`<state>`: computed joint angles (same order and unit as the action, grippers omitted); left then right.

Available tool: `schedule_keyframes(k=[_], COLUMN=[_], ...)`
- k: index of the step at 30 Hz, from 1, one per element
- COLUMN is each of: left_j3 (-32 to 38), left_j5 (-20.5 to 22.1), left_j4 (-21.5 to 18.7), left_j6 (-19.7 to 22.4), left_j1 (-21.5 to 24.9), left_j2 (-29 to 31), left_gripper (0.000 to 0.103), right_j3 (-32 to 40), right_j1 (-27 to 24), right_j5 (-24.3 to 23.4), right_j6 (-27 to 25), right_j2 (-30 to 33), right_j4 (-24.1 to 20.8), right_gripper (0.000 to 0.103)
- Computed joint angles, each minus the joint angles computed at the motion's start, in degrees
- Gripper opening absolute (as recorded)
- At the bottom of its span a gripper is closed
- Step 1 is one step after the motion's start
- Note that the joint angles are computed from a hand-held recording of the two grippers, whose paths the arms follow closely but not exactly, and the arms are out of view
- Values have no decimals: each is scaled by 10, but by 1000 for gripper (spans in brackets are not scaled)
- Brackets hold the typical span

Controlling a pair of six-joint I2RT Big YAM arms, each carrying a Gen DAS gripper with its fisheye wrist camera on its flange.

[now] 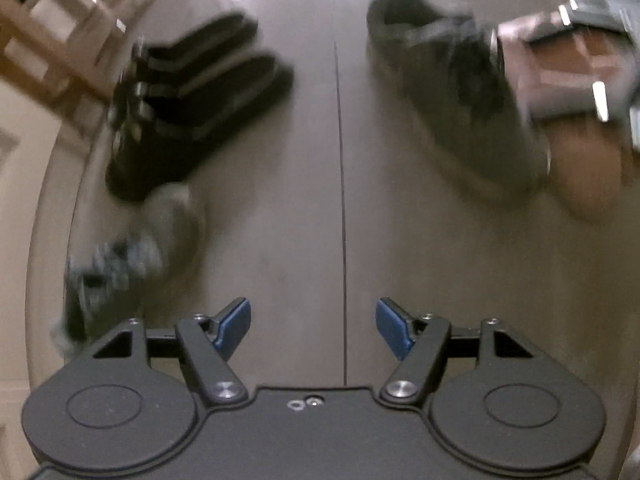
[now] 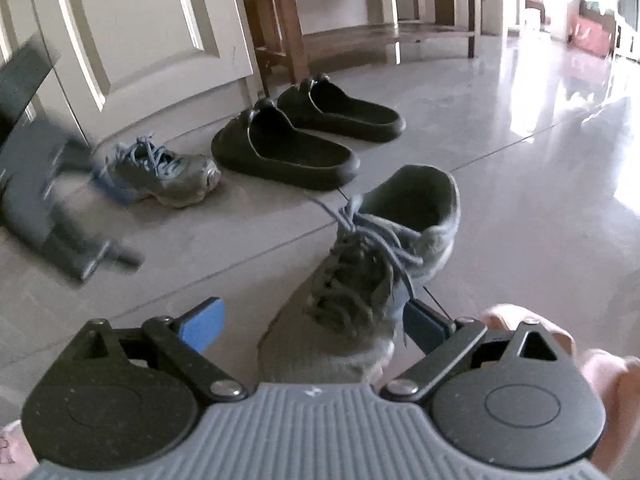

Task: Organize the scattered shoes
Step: 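Move the left gripper to the second grey sneaker and grasp its collar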

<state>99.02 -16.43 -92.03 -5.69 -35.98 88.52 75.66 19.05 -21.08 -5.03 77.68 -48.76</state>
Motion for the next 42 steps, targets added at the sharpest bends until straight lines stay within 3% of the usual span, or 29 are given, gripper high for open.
schedule_keyframes(k=[1, 9, 11, 12, 18, 21, 24, 28, 34, 42], left_j3=[-7, -24, -23, -21, -21, -14, 8, 57, 127, 94], left_j5=[-6, -22, -34, -40, -61, -72, -26, 80, 201, 324], left_j4=[-3, 25, 30, 33, 56, 60, 60, 46, -17, 5], left_j6=[-3, -86, -79, -72, -37, -15, 21, 42, 25, -29], left_j1=[3, 65, 86, 98, 133, 149, 195, 272, 341, 387], left_j2=[-9, -54, -58, -60, -58, -48, -39, -6, 81, 104], left_gripper=[69, 69, 69, 69, 69, 69, 69, 70, 70, 71], right_j3=[9, 35, 42, 49, 23, 5, -7, -12, -6, 20], right_j1=[-8, -7, -2, 5, -4, -8, -10, -1, 34, 85], right_j5=[-18, 0, 13, 48, 57, 76, 87, 119, 153, 182], right_j6=[13, 28, 14, 1, 24, 11, -1, -1, 35, 14], right_j2=[7, 12, 18, 26, 0, -29, -52, -64, -60, -37], right_j4=[10, 3, -13, -31, -15, -32, -62, -98, -105, -105], right_gripper=[97, 97, 97, 97, 97, 97, 97, 97, 97, 97])
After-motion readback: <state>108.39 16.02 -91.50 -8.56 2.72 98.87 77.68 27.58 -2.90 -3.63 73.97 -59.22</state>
